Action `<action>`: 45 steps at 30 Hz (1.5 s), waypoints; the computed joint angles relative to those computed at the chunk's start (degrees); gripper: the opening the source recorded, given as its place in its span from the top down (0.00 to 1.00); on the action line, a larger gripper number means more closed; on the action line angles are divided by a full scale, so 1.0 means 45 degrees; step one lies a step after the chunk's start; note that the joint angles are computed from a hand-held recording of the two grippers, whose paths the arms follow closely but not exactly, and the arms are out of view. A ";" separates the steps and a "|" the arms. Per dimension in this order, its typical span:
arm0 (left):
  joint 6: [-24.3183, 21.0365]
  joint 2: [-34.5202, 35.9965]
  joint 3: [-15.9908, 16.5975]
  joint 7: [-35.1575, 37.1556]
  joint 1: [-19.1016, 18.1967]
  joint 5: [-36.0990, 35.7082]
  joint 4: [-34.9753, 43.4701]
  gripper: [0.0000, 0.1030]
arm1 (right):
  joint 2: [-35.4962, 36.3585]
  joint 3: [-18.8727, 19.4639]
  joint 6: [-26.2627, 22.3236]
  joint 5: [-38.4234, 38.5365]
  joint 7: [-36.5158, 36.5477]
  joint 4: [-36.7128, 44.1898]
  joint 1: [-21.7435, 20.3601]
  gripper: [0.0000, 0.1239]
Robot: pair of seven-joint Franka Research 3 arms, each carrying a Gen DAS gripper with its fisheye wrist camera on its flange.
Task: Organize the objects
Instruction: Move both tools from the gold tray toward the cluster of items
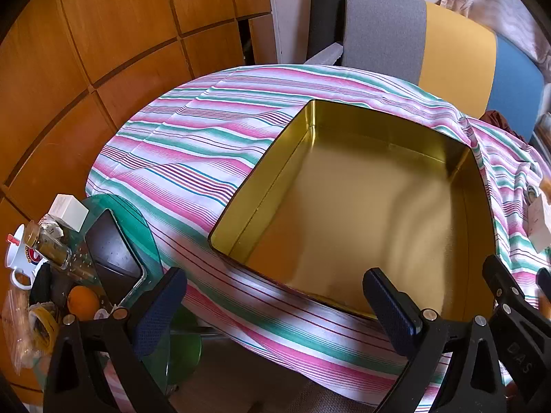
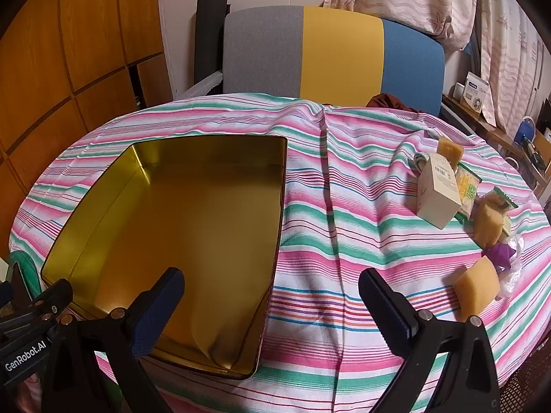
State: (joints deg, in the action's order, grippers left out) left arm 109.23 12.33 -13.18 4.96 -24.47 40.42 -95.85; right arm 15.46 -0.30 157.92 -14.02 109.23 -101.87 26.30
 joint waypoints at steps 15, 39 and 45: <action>0.0009 0.0153 -0.0011 -0.0008 -0.0133 0.0166 0.0149 0.00 | -0.0110 -0.0035 -0.0003 0.0040 0.0012 -0.0072 -0.0061 0.17; 0.2392 0.1642 0.0088 0.1973 -0.1244 0.0893 0.1490 0.00 | -0.1147 -0.1203 0.0782 -0.2521 0.3549 -0.1686 -0.1544 0.24; 0.3124 0.2377 0.0113 0.3327 -0.1807 0.1106 0.2414 0.00 | -0.1529 -0.2100 0.1548 -0.5204 0.6885 -0.2479 -0.2396 0.30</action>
